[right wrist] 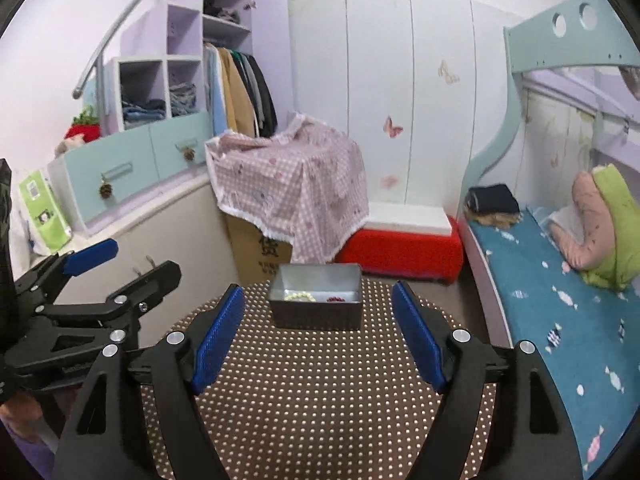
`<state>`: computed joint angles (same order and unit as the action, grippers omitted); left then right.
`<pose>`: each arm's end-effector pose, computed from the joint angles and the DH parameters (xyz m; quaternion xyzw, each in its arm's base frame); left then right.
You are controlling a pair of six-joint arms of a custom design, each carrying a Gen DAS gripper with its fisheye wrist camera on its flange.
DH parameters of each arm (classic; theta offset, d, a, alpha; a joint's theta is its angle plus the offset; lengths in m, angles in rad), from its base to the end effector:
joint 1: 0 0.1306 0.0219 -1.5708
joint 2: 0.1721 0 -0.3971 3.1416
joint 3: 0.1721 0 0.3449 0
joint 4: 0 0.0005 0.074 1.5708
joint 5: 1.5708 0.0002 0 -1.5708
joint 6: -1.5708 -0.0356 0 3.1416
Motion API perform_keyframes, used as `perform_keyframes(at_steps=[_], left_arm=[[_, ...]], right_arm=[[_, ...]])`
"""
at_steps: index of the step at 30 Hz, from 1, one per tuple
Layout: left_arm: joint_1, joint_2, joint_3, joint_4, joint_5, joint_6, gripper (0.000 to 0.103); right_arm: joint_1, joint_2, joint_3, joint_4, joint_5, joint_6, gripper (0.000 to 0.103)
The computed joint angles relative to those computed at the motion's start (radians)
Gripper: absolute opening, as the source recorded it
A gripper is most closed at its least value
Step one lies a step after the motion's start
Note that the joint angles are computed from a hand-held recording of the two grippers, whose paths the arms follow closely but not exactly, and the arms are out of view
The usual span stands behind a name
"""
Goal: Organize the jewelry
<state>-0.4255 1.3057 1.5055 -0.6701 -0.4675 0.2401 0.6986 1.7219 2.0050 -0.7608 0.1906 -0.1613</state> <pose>0.3865 -0.1581 0.5463 -0.0438 0.8369 0.0204 0.5453 0.4456 0.3648 0.5532 -0.1780 0.8331 0.1418 0.5042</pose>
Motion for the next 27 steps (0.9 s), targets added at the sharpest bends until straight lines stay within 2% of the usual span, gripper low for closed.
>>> perform_keyframes(at_steps=[3, 8, 13, 15, 20, 27], left_arm=[[-0.022, -0.032, -0.020, 0.014, -0.030, -0.005, 0.096], [-0.072, -0.080, -0.064, 0.087, -0.120, -0.044, 0.096], [-0.103, -0.113, -0.101, 0.158, -0.154, -0.080, 0.096], [-0.116, -0.122, -0.116, 0.189, -0.177, -0.092, 0.096], [-0.121, -0.137, -0.133, 0.210, -0.166, -0.090, 0.096], [-0.143, -0.140, -0.148, 0.245, -0.207, -0.118, 0.096]], right_arm=[[0.019, -0.045, -0.049, 0.031, 0.021, 0.001, 0.073], [0.053, -0.107, -0.123, 0.095, 0.084, 0.006, 0.074], [0.078, -0.153, -0.177, 0.152, 0.140, 0.020, 0.074], [0.086, -0.168, -0.197, 0.174, 0.161, 0.026, 0.079], [0.095, -0.190, -0.228, 0.206, 0.180, 0.026, 0.082], [0.098, -0.195, -0.234, 0.214, 0.198, 0.029, 0.083]])
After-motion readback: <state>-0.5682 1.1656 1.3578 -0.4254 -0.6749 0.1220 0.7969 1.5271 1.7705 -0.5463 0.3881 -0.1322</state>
